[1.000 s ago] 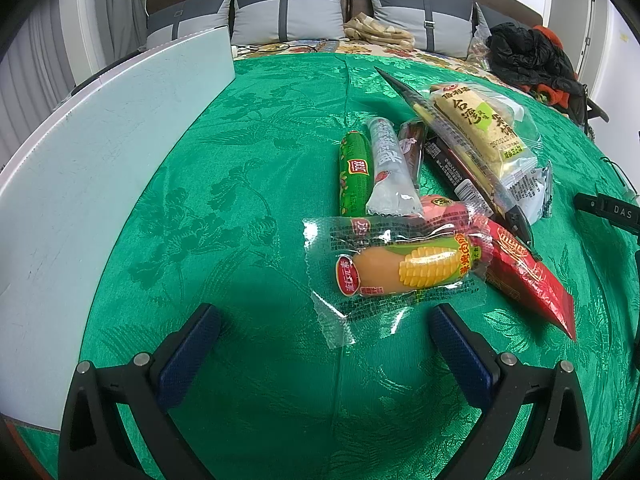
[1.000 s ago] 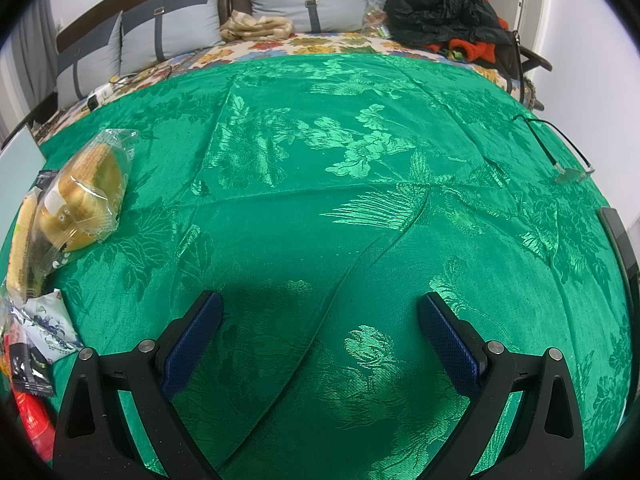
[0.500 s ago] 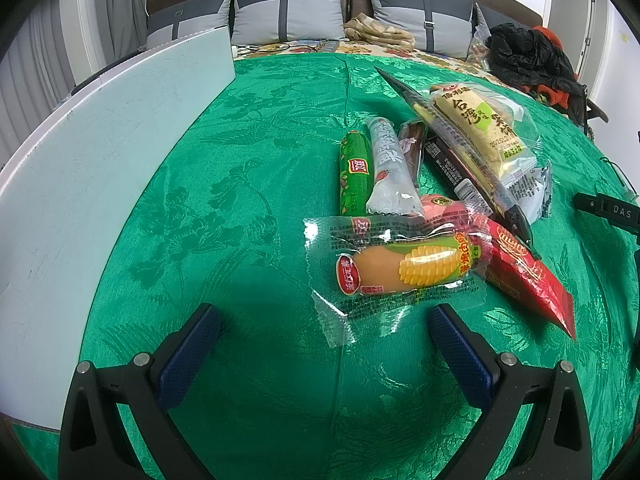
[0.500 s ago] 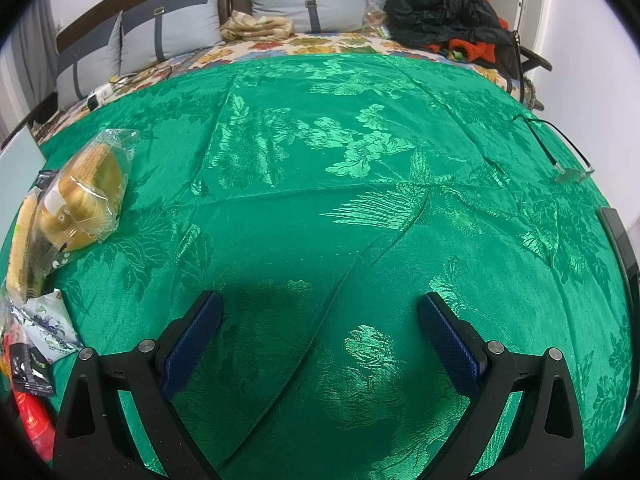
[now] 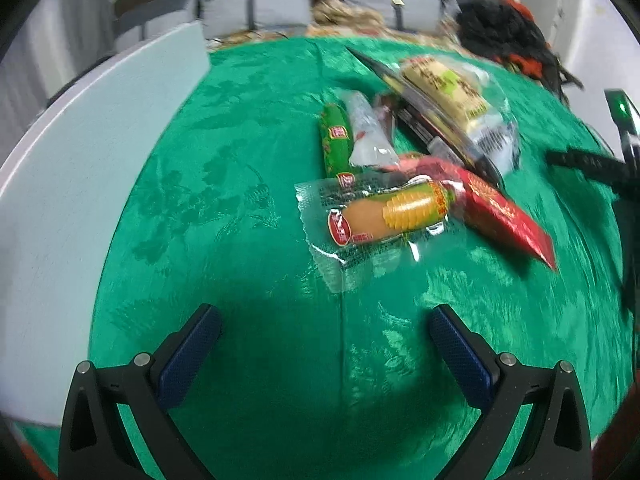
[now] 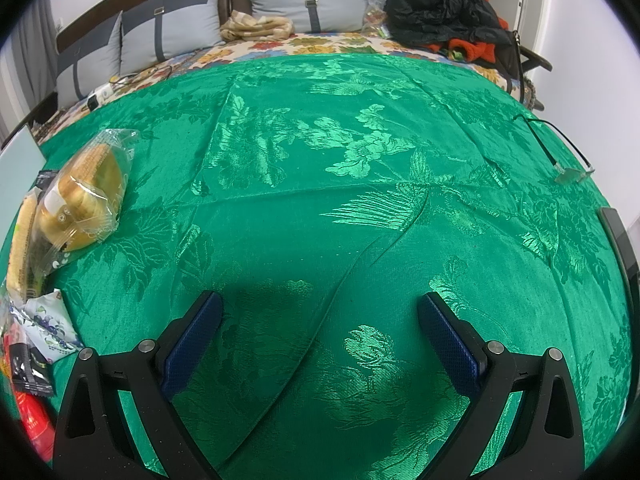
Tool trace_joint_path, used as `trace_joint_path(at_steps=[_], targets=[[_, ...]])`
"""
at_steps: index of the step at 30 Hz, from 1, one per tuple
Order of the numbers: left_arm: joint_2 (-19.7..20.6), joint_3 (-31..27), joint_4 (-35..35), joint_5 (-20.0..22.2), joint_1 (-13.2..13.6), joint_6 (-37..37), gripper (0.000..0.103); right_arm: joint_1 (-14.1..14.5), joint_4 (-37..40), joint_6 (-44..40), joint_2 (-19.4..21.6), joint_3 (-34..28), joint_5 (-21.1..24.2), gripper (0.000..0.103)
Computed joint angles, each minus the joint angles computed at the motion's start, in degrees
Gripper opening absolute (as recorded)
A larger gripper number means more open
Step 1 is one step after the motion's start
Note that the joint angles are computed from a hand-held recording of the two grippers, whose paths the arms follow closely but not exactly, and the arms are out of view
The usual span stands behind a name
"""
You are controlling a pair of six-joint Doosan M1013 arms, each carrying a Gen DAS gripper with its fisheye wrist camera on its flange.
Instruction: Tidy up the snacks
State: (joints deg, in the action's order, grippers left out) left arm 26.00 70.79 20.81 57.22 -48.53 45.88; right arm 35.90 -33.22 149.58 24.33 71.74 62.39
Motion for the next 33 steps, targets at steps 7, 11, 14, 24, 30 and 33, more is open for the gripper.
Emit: trace_joint_path(at_steps=[7,11,14,24,30,33], targets=[[2.2,-6.0,-3.8,-3.3,2.1,9.8,0.103,0.1,0.0,0.0,0.0,0.0,0.1,0.101],[5.8,-10.9,-8.4,0.2,2.4,20.3,0.103,0.0,0.0,0.0,0.0,0.0,0.0,0.101],[5.4,-10.2,-19.7,1.1,3.5,29.9,0.101,0.0,0.0,0.0,0.0,0.0,0.0,0.101],[0.3,-4.1,-26.4,-2.3,3.3,34.0,0.101,0.0,0.0,0.0,0.0,-0.1,0.0,0.101],[5.4,-11.3,-13.8,3.3,-0.2,33.4,0.090,0.0,0.0,0.0,0.0,0.0,0.0,0.101],[5.8,-11.5,-13.8,3.2,-0.7,32.7,0.067,0.0,0.0,0.0,0.0,0.0,0.0,0.101]])
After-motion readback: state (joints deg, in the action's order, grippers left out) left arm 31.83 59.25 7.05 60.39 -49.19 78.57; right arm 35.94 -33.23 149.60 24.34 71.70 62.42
